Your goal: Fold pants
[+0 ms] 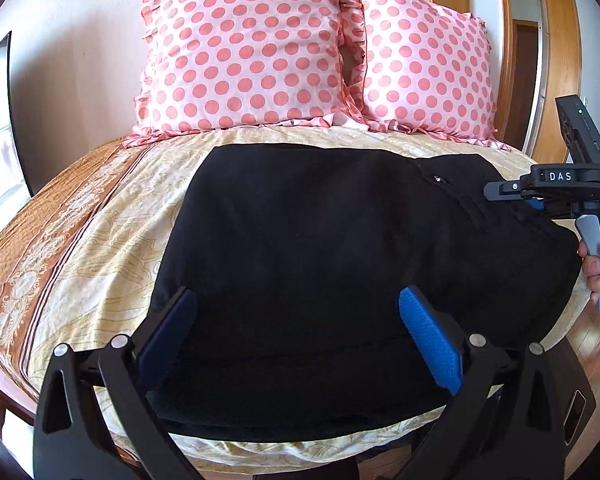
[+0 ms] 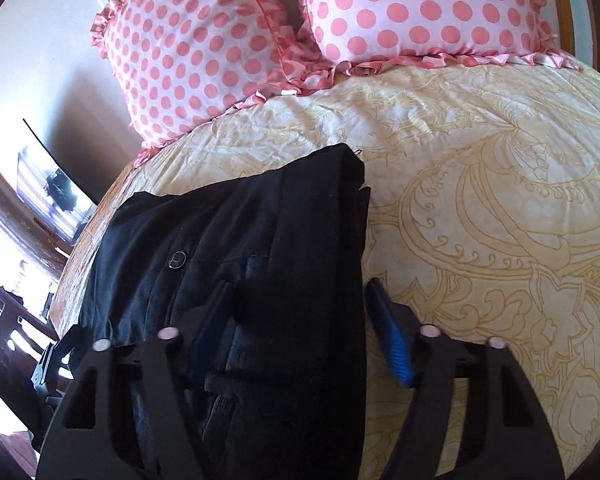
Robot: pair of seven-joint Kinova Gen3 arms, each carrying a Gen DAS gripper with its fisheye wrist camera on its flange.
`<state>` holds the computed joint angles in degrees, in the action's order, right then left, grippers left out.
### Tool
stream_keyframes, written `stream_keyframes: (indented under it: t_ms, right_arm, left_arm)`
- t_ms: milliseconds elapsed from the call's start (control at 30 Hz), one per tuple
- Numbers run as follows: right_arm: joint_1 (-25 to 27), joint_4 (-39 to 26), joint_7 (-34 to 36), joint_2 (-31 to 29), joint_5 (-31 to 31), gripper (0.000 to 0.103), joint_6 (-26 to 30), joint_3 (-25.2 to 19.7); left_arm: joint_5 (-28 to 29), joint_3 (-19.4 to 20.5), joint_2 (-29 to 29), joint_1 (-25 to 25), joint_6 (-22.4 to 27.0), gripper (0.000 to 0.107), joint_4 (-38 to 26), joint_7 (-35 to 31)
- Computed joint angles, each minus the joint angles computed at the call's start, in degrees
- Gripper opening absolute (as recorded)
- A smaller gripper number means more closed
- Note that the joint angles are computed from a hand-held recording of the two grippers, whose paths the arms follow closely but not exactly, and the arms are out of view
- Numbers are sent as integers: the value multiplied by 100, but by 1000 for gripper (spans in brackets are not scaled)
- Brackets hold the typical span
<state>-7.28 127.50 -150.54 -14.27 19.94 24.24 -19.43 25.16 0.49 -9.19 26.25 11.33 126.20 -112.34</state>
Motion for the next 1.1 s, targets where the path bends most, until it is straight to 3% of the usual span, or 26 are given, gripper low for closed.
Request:
stream_keyframes:
  t_ms: [133,300,400,467,567,733,767,900,1000,1100]
  right_arm:
    - [355,-65,-607,-24,932,56,328,-792]
    - [-51,45,-1301,98,1558,56,193,-455]
    - [63,-94,-1647,157,2257,44,747,-1126]
    - [31,-201,-1588,251,2652,44,1172,-1551]
    - [-78,-241,-1594,332,2578,45,1187,-1392]
    - [-281,-34,-1023,186,1511,55,230,-268]
    - [-230,-6,-923,184,1435,54,137,-261]
    - [150,39,-1144,40,1961,27,137,-877]
    - [142,142,-1483,-104,2557,22,44,-1100]
    - [124,142,-1618,-63,2657,22,113,-1133]
  left_arm:
    - [9,-16,-2,16,-5,101,5,-6]
    - [11,-27,7,30,-16,101,8,-8]
    - [-16,-7,5,16,-41,101,21,0]
    - [-37,2,5,13,-54,101,25,18]
    - [-109,47,7,-16,-69,101,30,99]
    - [-137,38,13,8,-91,101,38,129]
    - [-149,46,14,5,-98,101,41,148]
    - [-173,21,17,41,-125,101,55,174]
    - [-217,47,23,23,-146,101,64,222]
    - [314,-558,33,546,-50,101,16,-306]
